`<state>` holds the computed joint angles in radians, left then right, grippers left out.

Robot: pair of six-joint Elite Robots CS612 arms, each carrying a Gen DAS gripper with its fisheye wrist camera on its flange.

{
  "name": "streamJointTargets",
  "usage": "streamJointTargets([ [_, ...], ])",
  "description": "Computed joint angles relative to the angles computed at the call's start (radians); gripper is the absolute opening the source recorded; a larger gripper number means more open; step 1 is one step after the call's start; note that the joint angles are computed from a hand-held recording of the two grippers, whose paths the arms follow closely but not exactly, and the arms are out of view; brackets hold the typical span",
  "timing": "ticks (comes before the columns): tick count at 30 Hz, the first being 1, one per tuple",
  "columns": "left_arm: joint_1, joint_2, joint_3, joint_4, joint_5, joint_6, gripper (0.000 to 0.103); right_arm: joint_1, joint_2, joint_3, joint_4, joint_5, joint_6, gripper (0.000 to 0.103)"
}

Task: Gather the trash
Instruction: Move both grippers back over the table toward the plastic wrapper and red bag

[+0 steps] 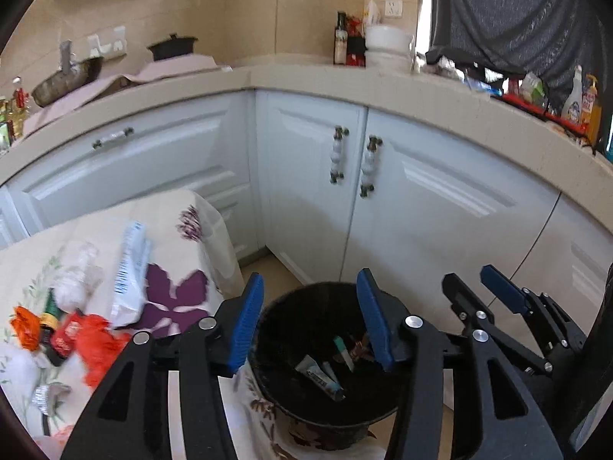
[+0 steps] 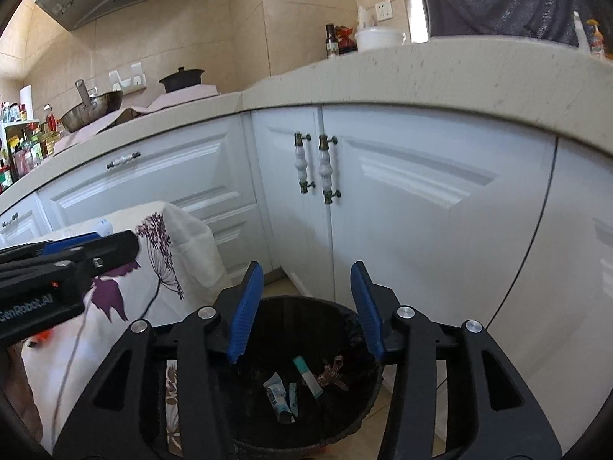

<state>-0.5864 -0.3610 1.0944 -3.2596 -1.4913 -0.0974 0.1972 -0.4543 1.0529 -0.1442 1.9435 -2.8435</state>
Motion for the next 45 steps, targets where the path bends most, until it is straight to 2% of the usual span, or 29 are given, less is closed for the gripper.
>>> streamJointTargets([
  [4,0.008,-0.029,0.057,-0.058,0.023,0.002,0.053,0.015,-0.024,0.029,-0.021,0.021,-0.009,0.053],
  [11,0.029,-0.070,0.141,-0.115,0.074,-0.029,0.057,0.043,-0.036,0.035,-0.018,0.010,-0.014,0.054],
  [23,0.065,-0.122,0.280,-0.194,0.173,-0.068,0.058,0.097,-0.019,-0.013,0.020,-0.088,-0.037,0.054],
  [31,0.094,-0.140,0.364,-0.207,0.231,-0.096,0.062,0.125,0.006,-0.059,0.061,-0.158,-0.073,0.054],
  [40,0.110,-0.142,0.408,-0.193,0.226,-0.111,0.065,0.137,0.044,-0.126,0.133,-0.205,-0.088,0.054],
  [45,0.112,-0.135,0.393,-0.173,0.175,-0.105,0.065,0.135,0.047,-0.133,0.143,-0.211,-0.086,0.054],
])
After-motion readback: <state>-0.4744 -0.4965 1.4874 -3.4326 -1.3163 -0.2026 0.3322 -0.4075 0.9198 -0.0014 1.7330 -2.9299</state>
